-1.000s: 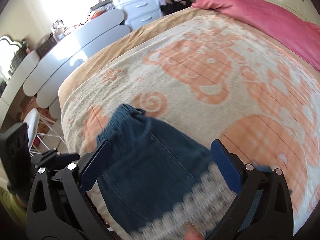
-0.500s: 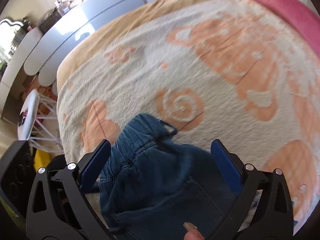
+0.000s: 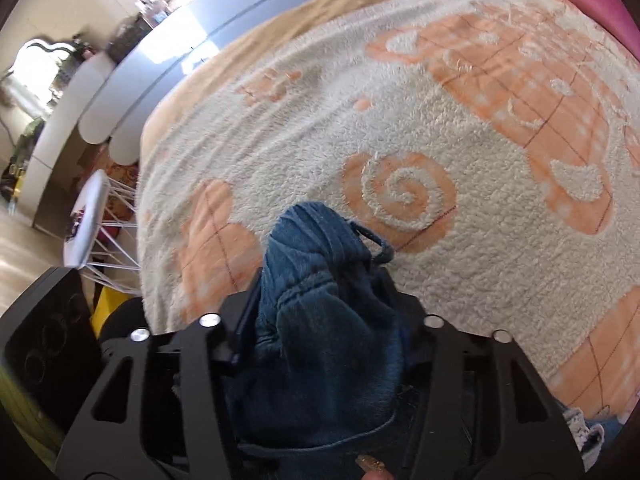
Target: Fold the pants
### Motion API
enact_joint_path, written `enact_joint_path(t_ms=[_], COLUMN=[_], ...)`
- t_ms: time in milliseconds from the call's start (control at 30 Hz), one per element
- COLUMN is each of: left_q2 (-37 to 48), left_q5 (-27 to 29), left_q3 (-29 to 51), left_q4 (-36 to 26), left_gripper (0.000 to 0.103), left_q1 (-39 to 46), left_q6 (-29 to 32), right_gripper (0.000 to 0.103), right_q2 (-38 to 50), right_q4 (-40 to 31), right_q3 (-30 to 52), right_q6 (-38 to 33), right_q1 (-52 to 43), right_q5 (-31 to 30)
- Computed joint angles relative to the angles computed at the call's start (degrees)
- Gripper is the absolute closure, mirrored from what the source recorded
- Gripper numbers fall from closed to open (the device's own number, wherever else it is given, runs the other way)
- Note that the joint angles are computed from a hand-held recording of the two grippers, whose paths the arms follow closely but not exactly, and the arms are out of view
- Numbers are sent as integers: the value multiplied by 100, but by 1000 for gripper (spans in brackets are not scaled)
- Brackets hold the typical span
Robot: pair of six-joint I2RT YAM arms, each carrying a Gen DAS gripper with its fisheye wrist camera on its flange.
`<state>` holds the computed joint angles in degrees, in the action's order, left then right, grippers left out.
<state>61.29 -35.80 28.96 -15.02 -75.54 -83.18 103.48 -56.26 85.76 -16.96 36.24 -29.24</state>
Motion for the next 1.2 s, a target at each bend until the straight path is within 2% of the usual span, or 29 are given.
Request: enact_joint_path(t_ms=[100, 167, 233, 300, 433, 633, 833, 900, 967, 1033, 1133, 1200], left_q2=[-45, -23, 210, 445, 616, 1328, 1972, 2172, 2430, 2656, 3039, 3381], left_q5=[-84, -203, -247, -220, 50, 544, 774, 889, 995, 1114, 1389, 1589], left_q3=[-62, 10, 276, 546, 702, 1410, 2202, 2430, 2735, 2935, 3302, 3734], left_q4=[119, -48, -195, -333, 43, 463, 576, 657, 606, 688, 675, 400], left_gripper=[38, 33, 20, 17, 16, 18, 22, 22, 22, 22, 22, 21], left_q1=[-58, -222, -296, -335, -184, 188, 408, 399, 336, 284, 216, 225], left_q6=[-26, -115, -83, -62, 149, 865, 1467, 1845, 2197, 2464, 2756, 2957], right_gripper=[72, 73, 73, 73, 73, 72, 60, 42, 34, 34, 34, 34], right_q2=[-266, -408, -592, -800, -946, -1047, -945, -886, -840, -815, -917, -927], right_q4=[-128, -255, -442, -557, -848, -1334, -2182, -2565, -2686, -2585, -2014, -1981], right_q3=[-133, -182, -192, -255, -257, -322, -262, -222, -224, -298, -611, -772], right_q6=[-204, -367, -580, -674, -1045, -1724, -2860, -3431, -3655, -3792, -3492, -3541], right_q1=[-361, -579, -827, -1017, -1528, -2459, -3433, -3933, -4415, -4902, -5311, -5454], right_q5=[-476, -727, -926, -1137, -1494, -1866, -2481, -2775, -2908, -2781, -2200, -2095])
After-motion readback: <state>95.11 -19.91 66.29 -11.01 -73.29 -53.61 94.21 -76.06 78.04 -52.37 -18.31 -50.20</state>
